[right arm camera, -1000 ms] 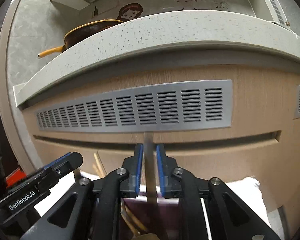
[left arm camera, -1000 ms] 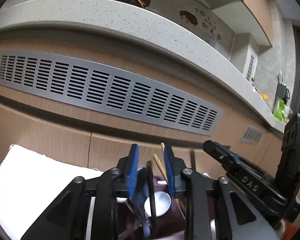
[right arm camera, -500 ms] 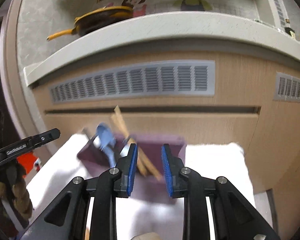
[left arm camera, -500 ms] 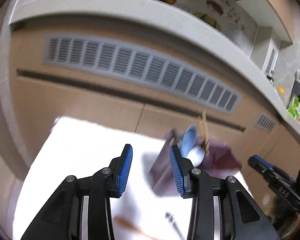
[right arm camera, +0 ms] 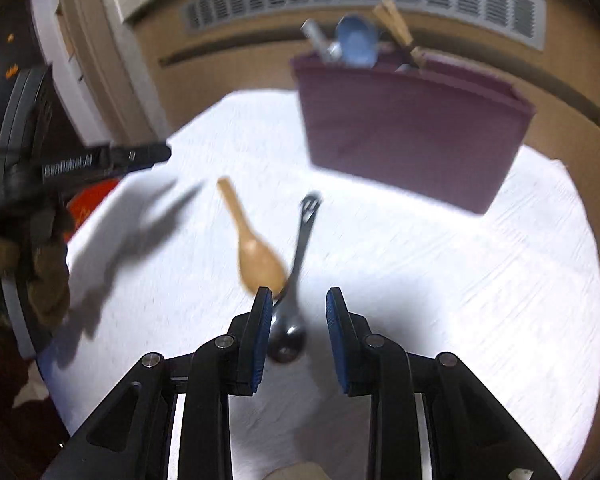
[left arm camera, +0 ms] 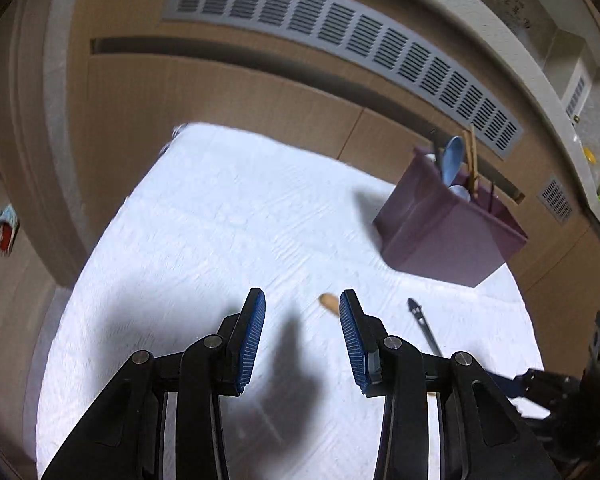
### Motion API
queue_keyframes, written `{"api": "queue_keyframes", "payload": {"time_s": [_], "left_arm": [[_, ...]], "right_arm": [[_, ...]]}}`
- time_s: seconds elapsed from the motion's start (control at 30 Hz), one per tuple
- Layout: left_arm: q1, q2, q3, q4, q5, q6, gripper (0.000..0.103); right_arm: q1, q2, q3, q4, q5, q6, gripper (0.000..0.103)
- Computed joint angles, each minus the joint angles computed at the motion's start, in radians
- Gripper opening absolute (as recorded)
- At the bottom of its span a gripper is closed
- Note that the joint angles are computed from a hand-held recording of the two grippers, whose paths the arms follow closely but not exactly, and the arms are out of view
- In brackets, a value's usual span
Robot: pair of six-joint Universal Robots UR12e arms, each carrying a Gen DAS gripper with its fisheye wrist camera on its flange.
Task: Organize utensils
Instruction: 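Reach left gripper to the wooden rice paddle while right gripper reaches the smiley-handle spoon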
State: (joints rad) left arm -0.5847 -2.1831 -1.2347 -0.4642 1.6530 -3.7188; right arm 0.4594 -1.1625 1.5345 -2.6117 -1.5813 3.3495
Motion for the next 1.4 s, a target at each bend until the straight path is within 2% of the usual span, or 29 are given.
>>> {"api": "queue_keyframes", "payload": {"time_s": [0.13,0.4,0.5,0.57,0.7,0.83,1.0,1.13,1.27,1.33,1.4], "left_arm": [[0.0,-0.001,-0.002,-0.008,-0.014,-0.011,0.04],[-0.004,-0.015,0.024,-0.037,-0.045,0.016,0.04],[-0.005,-0.021,0.033,-0.053,-0.051,0.019,0.04],[-0.006,-0.025,0.039,-0.064,-0.056,0.022,0.04],[-0.012,-0.036,0.059,-0.088,-0.054,0.045,0.04],[-0.018,-0.05,0.088,-0.111,-0.051,0.075,0.04],[-0.023,-0.082,0.148,-0.124,-0.057,0.15,0.04],[-0.012,-0.14,0.245,-0.139,-0.111,0.247,0.04],[0.018,-0.19,0.341,-0.25,-0.236,0.249,0.04],[0.028,-0.199,0.36,-0.316,-0.269,0.242,0.04],[0.034,-0.18,0.323,-0.301,-0.291,0.255,0.04]], "right_arm": [[0.004,0.023,-0.028,0.031,-0.002,0.017,0.026],[0.011,0.045,-0.062,0.048,-0.057,-0.054,0.026],[0.013,0.034,-0.044,0.044,-0.117,-0.063,0.025],[0.007,0.023,-0.028,0.038,-0.149,-0.046,0.026],[-0.018,0.001,0.003,0.036,-0.185,0.044,0.027],[-0.045,-0.026,0.043,0.01,-0.164,0.124,0.028],[-0.057,-0.052,0.09,-0.058,-0.118,0.171,0.03],[-0.051,-0.067,0.126,-0.13,-0.135,0.202,0.03],[-0.052,-0.077,0.147,-0.164,-0.131,0.218,0.031],[-0.055,-0.079,0.151,-0.163,-0.118,0.226,0.031],[-0.058,-0.08,0.154,-0.172,-0.11,0.23,0.031]]}}
